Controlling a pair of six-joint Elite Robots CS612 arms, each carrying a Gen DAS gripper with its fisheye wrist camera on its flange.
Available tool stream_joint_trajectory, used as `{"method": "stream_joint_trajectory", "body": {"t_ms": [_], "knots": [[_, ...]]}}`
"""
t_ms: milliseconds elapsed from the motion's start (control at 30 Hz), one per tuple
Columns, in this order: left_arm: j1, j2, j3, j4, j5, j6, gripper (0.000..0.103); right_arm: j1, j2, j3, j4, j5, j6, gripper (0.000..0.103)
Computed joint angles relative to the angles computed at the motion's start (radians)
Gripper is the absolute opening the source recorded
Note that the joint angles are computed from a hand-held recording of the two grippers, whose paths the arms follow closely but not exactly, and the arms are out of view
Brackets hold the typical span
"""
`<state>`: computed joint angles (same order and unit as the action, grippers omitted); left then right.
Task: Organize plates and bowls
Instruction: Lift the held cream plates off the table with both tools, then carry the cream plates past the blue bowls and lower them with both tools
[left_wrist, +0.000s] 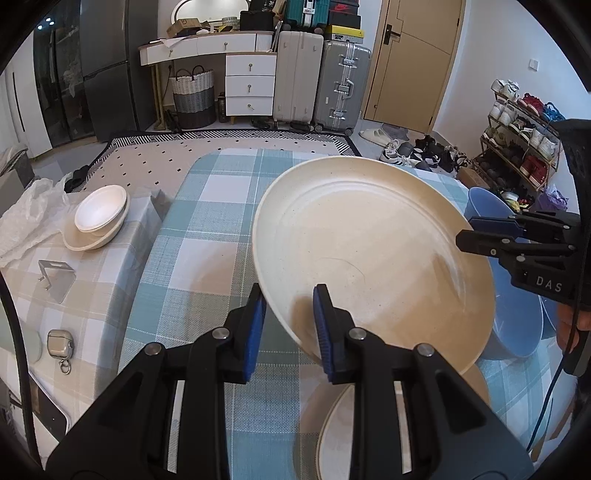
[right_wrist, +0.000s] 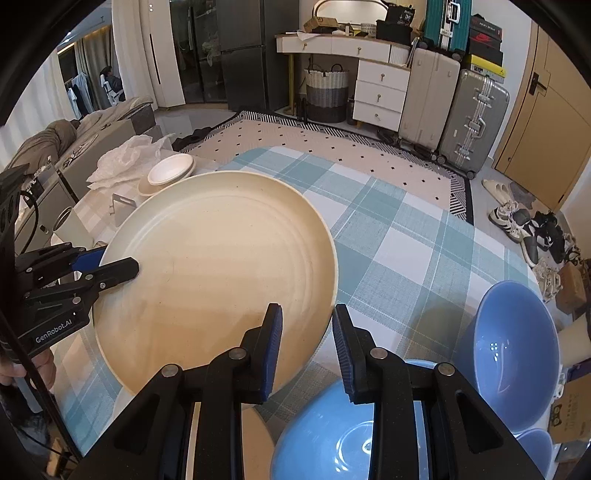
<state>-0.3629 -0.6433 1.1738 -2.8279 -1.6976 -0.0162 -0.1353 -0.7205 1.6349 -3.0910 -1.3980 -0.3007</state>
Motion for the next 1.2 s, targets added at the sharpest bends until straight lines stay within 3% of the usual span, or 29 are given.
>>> {"method": "stream_joint_trajectory", "body": {"t_ms": [733, 1200], "knots": [[-0.012, -0.113, 0.179, -0.111, 0.002, 0.029, 0.023, -0.001, -0.083, 0.17, -0.202, 0.011, 0.053, 0.029], [-0.018, -0.173, 0.272, -0.16, 0.004, 0.053, 0.023, -0.002, -0.126, 0.269, -0.276, 0.02, 0.088, 0.029]]}}
